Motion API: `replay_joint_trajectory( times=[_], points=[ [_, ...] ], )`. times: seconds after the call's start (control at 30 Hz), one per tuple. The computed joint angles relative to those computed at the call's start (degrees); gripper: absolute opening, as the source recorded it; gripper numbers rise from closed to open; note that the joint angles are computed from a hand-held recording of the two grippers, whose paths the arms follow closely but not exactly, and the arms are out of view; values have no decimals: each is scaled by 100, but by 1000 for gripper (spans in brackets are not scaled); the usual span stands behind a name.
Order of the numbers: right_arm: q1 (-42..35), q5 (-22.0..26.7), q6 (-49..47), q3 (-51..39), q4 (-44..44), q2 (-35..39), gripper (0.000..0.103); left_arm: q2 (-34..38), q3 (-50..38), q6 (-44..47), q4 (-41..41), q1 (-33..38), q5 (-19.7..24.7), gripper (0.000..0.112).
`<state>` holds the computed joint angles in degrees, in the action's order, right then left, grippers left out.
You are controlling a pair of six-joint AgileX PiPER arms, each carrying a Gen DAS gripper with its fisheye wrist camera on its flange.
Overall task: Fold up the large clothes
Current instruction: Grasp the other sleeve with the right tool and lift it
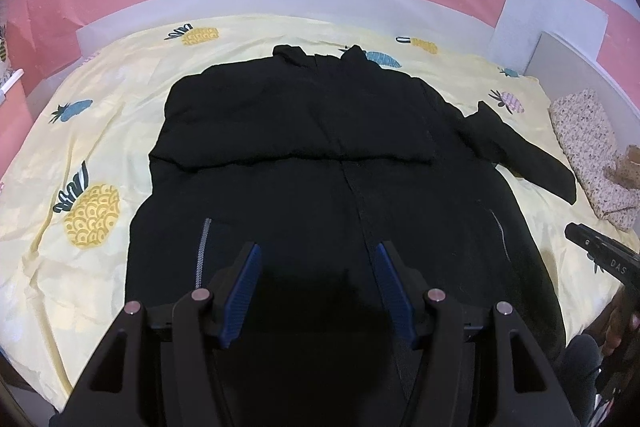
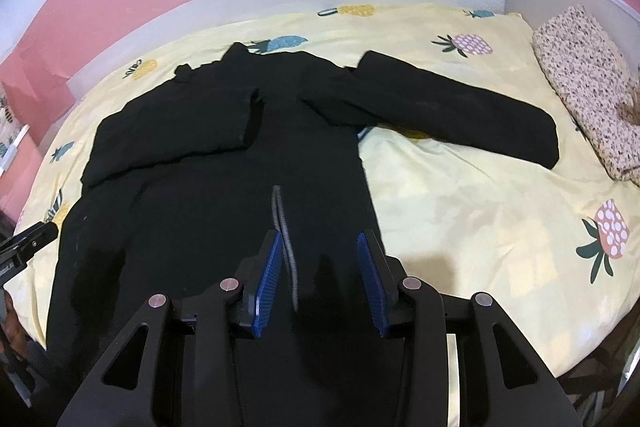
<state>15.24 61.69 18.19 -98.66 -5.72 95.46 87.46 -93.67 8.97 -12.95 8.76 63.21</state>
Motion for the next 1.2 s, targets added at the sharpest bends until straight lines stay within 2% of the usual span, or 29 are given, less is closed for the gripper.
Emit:
replay_joint_trajectory(
  times=[0.17,0.2,0.23,0.3,0.73,0.93,1.1,1.2],
  points=[
    [-337,-74,-133,-2,201,156,40,260,-137,-50,34,-71,-47,62],
    [-430,-102,-160,-6,259,192,43,315,-173,-83,54,-95,-61,62],
    [-544,-139,-192,-10,329,242,52,380,-222,-106,69,-112,-68,62],
    [-711,-160,-205,-56,391,342,59,528,-342,-150,100,-152,-76,62],
    [-2164,-183,-582,-999,943,1537,59,1590,-1314,-402,492,-519,-56,62],
    [-2788,51,-439,-2096,1139,2443,60,1860,-1516,-417,510,-592,-51,62],
    [-3224,472,-112,-3337,1577,3336,62,1984,-1540,-452,581,-593,-32,62],
    [-3450,547,75,-3829,1906,3707,62,2051,-1567,-496,632,-579,-19,62]
  ],
)
